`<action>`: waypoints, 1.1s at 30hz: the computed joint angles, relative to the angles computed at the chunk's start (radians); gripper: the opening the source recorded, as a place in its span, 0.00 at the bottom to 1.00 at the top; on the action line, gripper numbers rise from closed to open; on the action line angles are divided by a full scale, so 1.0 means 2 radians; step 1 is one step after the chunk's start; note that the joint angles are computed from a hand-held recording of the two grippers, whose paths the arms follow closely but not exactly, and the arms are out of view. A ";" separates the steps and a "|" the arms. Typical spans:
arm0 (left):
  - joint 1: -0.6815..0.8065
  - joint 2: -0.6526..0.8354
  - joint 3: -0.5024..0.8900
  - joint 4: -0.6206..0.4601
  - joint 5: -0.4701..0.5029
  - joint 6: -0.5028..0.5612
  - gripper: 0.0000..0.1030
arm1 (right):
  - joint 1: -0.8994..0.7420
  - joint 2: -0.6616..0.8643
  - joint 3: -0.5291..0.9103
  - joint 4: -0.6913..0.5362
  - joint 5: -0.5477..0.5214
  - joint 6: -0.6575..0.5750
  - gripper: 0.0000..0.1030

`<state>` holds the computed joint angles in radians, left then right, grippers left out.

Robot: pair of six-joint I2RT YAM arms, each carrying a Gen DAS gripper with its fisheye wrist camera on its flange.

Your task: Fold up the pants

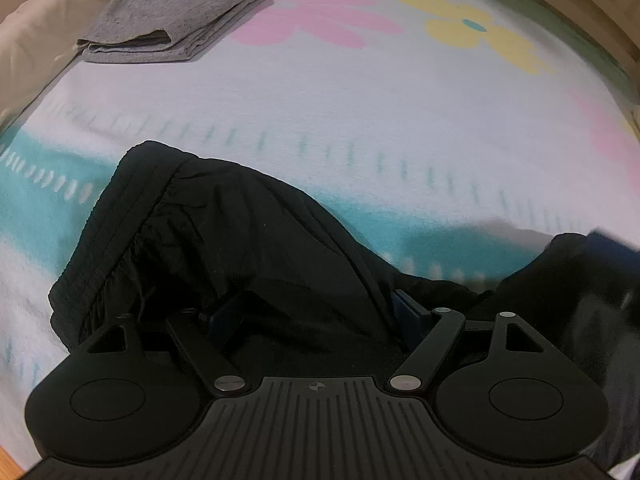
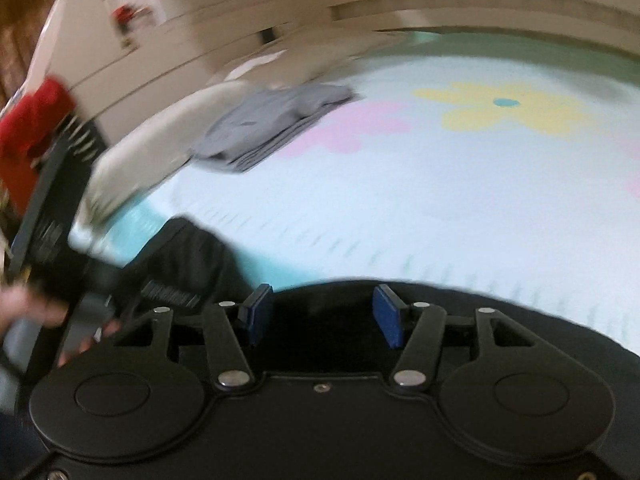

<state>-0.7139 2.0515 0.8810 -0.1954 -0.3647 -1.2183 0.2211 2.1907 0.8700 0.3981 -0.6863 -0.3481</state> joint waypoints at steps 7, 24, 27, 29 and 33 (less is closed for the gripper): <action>-0.008 0.007 0.011 -0.013 -0.008 0.003 0.75 | -0.044 0.030 0.127 -0.144 -0.020 -0.008 0.79; -0.010 0.029 0.032 -0.032 -0.025 0.016 0.77 | -0.072 0.088 0.267 -0.622 -0.060 -0.412 0.64; -0.016 0.031 0.040 -0.043 -0.028 0.010 0.77 | -0.082 0.048 0.206 -0.522 -0.082 -0.385 0.65; -0.020 0.033 0.046 -0.051 -0.029 0.006 0.77 | -0.086 0.026 0.175 -0.400 -0.086 -0.304 0.81; -0.023 0.033 0.049 -0.055 -0.031 0.006 0.77 | -0.079 0.086 0.285 -0.405 -0.062 -0.229 0.87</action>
